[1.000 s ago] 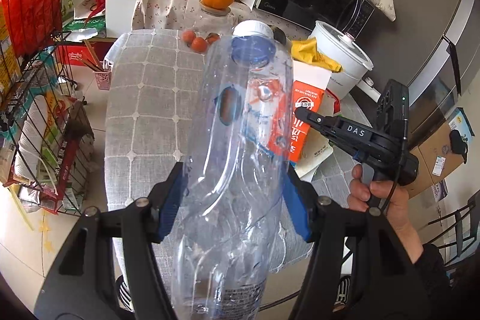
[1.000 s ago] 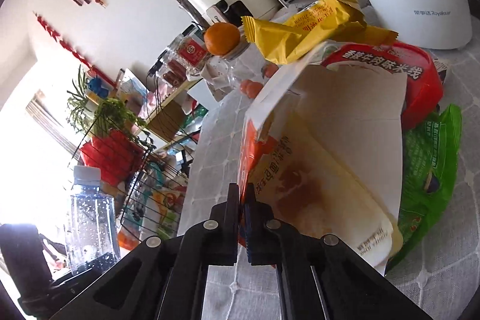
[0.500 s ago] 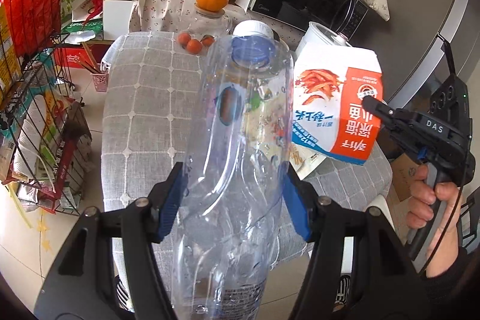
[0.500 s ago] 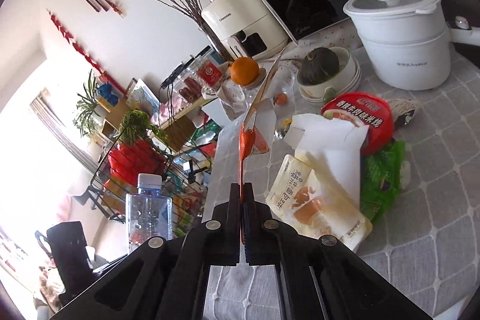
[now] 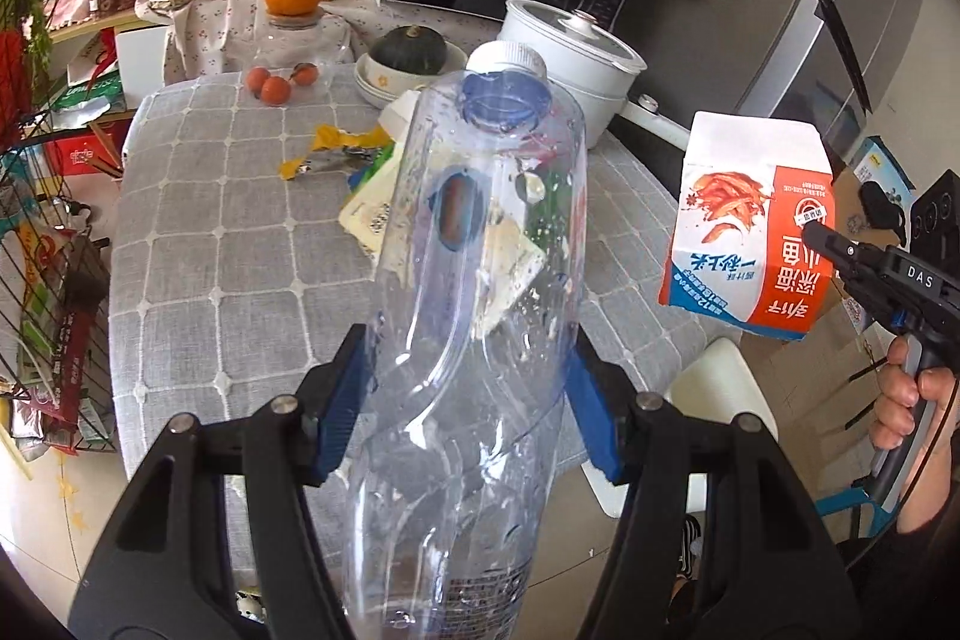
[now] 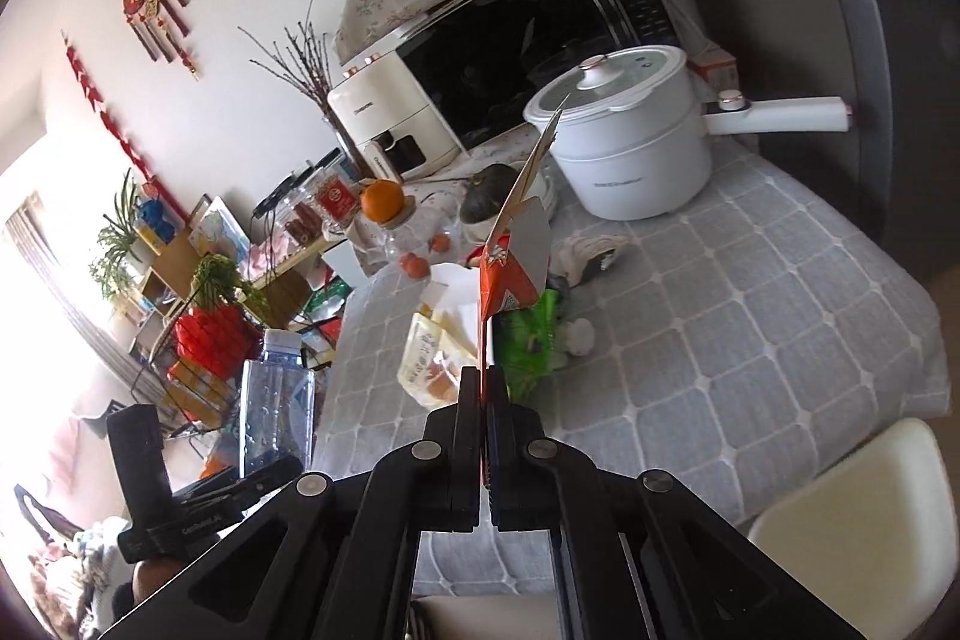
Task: Collect trash
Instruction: 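Carry the milk carton in the right tool over the white bin and open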
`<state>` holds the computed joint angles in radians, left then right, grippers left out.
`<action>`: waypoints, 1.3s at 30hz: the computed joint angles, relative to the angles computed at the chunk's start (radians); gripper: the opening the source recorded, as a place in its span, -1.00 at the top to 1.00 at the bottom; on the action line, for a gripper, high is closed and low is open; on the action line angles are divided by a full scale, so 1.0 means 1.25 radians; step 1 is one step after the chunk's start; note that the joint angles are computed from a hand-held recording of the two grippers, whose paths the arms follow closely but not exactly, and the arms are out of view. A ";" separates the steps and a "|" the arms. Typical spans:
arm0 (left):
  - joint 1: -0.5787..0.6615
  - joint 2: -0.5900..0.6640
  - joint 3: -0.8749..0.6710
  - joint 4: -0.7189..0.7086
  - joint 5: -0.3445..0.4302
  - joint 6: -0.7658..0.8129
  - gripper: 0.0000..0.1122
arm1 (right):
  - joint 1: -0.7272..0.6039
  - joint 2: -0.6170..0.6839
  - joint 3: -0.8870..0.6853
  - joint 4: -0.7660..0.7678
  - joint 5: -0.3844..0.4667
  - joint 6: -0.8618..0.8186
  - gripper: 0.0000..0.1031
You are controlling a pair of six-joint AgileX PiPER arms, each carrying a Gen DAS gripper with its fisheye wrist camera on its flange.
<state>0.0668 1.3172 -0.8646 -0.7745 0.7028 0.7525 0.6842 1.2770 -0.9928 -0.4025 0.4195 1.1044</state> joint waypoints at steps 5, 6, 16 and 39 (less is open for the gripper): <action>-0.136 0.000 0.002 0.036 -0.059 -0.081 -0.14 | -0.024 -0.141 0.122 -0.041 0.055 0.056 0.96; -0.164 0.003 0.001 0.042 -0.072 -0.096 -0.14 | -0.033 -0.167 0.144 -0.042 0.065 0.060 0.96; -0.411 0.089 -0.025 0.133 -0.183 -0.245 -0.14 | -0.293 -0.324 0.294 0.217 0.187 -0.188 0.96; -0.724 0.324 -0.191 0.313 -0.181 -0.469 -0.14 | -0.743 -0.198 0.515 0.520 0.185 -0.736 0.76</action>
